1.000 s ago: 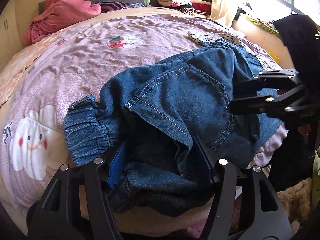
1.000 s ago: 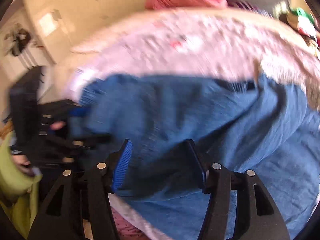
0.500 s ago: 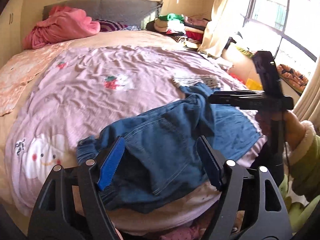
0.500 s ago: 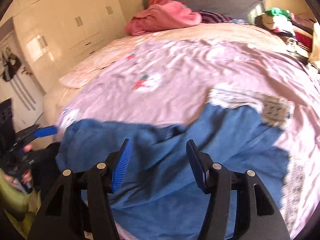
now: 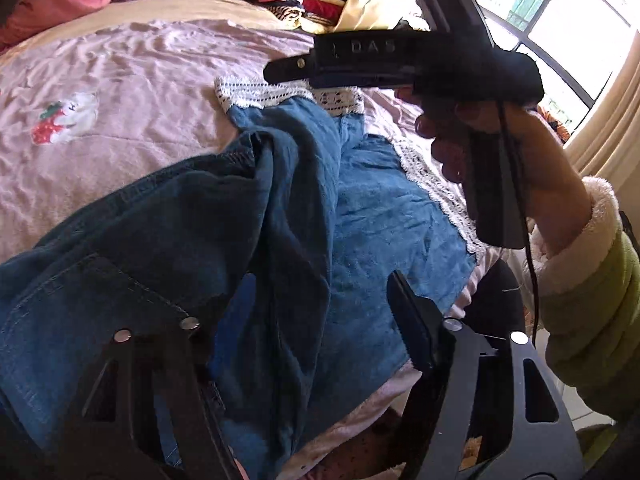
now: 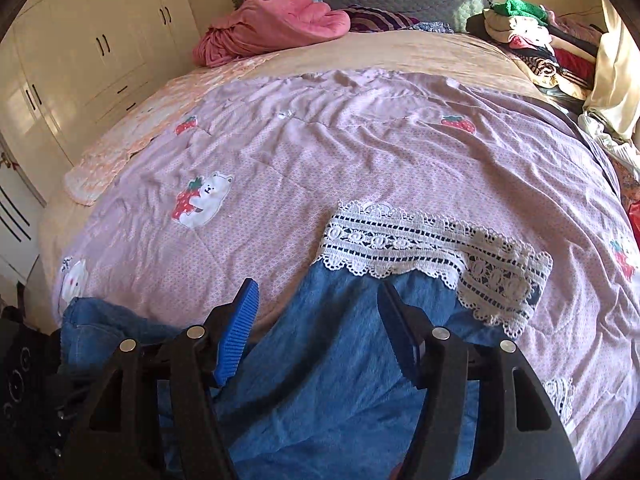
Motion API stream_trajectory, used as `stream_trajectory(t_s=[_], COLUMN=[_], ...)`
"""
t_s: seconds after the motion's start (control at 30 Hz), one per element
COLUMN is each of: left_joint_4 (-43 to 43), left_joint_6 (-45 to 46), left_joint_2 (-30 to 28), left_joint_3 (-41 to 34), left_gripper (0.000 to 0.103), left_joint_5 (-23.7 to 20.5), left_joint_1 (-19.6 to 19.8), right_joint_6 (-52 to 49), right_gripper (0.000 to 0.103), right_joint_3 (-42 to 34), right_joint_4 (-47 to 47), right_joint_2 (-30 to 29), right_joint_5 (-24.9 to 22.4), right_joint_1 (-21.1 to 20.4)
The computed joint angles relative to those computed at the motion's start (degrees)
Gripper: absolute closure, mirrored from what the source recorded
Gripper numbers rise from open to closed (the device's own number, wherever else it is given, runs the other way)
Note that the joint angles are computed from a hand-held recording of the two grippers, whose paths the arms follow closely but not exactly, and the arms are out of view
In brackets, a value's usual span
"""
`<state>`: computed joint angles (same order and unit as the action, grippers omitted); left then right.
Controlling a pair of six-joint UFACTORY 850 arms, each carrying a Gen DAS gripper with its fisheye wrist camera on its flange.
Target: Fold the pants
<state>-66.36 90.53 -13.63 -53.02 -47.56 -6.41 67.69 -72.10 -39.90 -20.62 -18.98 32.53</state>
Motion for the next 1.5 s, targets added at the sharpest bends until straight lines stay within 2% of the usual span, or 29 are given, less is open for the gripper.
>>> stream_trajectory(t_s=[0.07,0.17,0.37,0.4,0.43,0.5,0.53,0.73,0.8,0.87,0.93,0.97,1.07,1.1,1.17,1.3,1.4,1.5], left_joint_4=[-0.17,-0.15,-0.80,-0.77,-0.73,-0.82,-0.71,-1.32,-1.27,-1.17,-1.44,-1.39,-1.42,-1.09,-1.00,0.54,1.69,2.66], left_joint_6=[-0.65,-2.26,-0.56,-0.60,-0.62,-0.52,-0.62,-0.92,-0.84,-0.76,-0.08,0.07,0.56,0.37,1.27,5.49,8.08,9.08], left_joint_2=[-0.78,-2.32,-2.19,-2.24,-2.32,-2.46,-2.50,-3.70,-3.53,-3.31,-2.60,-2.41,-1.69,-1.65,-1.55,0.44,1.51,1.77], left_joint_3=[0.00,-0.43,-0.03,-0.08,-0.21,-0.29,-0.41,-1.79,-1.97,-2.01,-1.46,-1.45,-1.11,-1.29,-1.78,-1.02,0.05,0.94], left_gripper=[0.063,0.076,0.076,0.076,0.076,0.076,0.076,0.064,0.063,0.063,0.067,0.080,0.099,0.101,0.103,0.103,0.103,0.103], left_joint_5=[1.04,1.76,1.97,1.75,1.58,1.55,1.29,-0.15,0.00,0.19,0.29,0.29,1.27,0.93,0.67,0.14,1.27,1.93], left_joint_1=[-0.47,-0.42,-0.44,-0.34,-0.30,-0.46,-0.32,-0.10,-0.15,-0.45,-0.84,-1.10,-1.33,-1.10,-0.35,1.36,2.10,2.26], right_joint_6=[-5.12,-10.34,-13.49,-13.70,-13.39,-12.91,-12.67,-3.28,4.79,14.63,23.11,26.17,39.41,45.20,56.66,69.06,73.29,75.72], right_gripper=[0.042,0.042,0.043,0.045,0.052,0.081,0.090,0.093,0.093,0.093,0.093,0.093,0.093,0.093,0.093,0.094,0.094,0.094], right_joint_3=[-2.82,-8.31,-19.35,-20.54,-21.00,-19.79,-18.29,-3.94,0.57,3.68,5.91,6.72,10.46,12.09,15.88,25.38,32.36,37.59], right_joint_4=[4.11,7.47,10.92,11.05,10.62,9.13,9.20,7.02,1.01,-7.96,-16.19,-18.91,-29.97,-34.82,-44.08,-49.13,-46.07,-40.89], right_joint_2=[-2.43,-7.04,-16.80,-18.11,-18.83,-18.23,-17.07,-4.57,0.03,3.78,7.15,8.41,13.03,14.82,18.47,26.66,32.00,34.95], right_joint_5=[-0.87,-4.75,-14.28,-15.23,-15.60,-13.99,-12.04,2.44,6.14,7.55,7.17,7.13,7.04,6.89,5.79,0.67,-3.73,-5.81], right_joint_1=[-0.46,-0.59,-1.88,-2.19,-2.42,-2.72,-3.01,-5.20,-5.56,-5.47,-5.01,-4.90,-4.62,-4.43,-3.74,-0.66,2.90,6.06])
